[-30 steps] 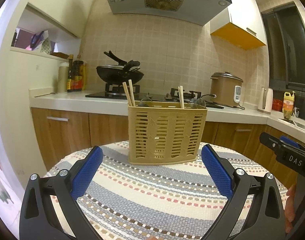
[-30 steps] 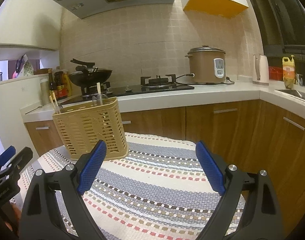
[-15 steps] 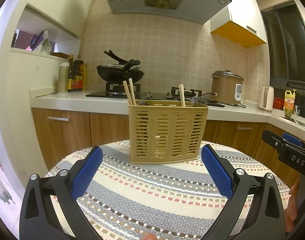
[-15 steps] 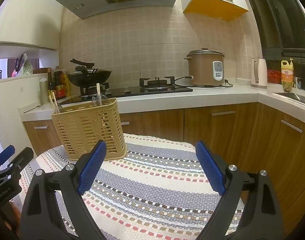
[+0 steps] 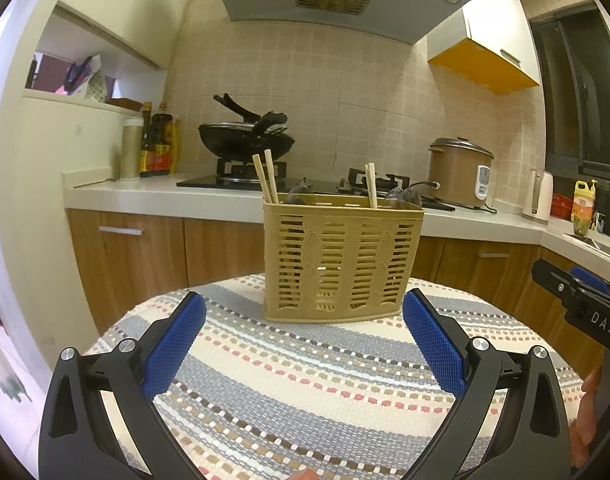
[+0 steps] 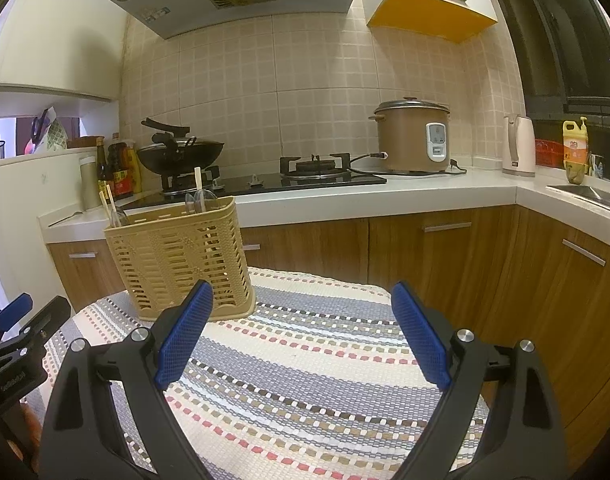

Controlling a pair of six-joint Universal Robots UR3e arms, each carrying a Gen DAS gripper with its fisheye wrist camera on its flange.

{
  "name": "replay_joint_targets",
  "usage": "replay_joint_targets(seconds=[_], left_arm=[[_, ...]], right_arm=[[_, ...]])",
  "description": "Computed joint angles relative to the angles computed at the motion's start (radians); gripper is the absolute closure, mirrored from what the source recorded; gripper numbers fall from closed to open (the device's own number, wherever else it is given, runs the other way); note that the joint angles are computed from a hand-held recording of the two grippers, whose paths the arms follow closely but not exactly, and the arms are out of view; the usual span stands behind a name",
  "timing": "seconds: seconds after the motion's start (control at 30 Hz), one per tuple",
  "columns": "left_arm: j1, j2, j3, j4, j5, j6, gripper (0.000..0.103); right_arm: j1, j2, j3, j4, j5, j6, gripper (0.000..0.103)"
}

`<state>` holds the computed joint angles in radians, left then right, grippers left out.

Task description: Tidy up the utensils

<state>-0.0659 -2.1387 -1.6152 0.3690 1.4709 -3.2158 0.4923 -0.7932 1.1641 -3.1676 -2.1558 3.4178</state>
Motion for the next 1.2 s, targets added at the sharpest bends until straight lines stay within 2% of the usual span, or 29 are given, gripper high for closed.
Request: replay_joint_targets(seconds=[0.27, 0.47, 1.2], left_arm=[[-0.001, 0.0, -0.002, 0.009, 0.031, -0.021, 0.008], [-0.022, -0.007, 0.008, 0.018, 0.106, -0.02, 0.008], [-0.037, -0.011, 0.021, 0.002, 0.128, 0.011, 0.008]], right_arm=[[0.01, 0.013, -0.019, -0.001, -0.011, -0.021, 0.017], [0.009, 0.008, -0.013, 0.009, -0.011, -0.008, 0.017], [0.002, 0.001, 0.0, 0.0, -0.001, 0.003, 0.016]])
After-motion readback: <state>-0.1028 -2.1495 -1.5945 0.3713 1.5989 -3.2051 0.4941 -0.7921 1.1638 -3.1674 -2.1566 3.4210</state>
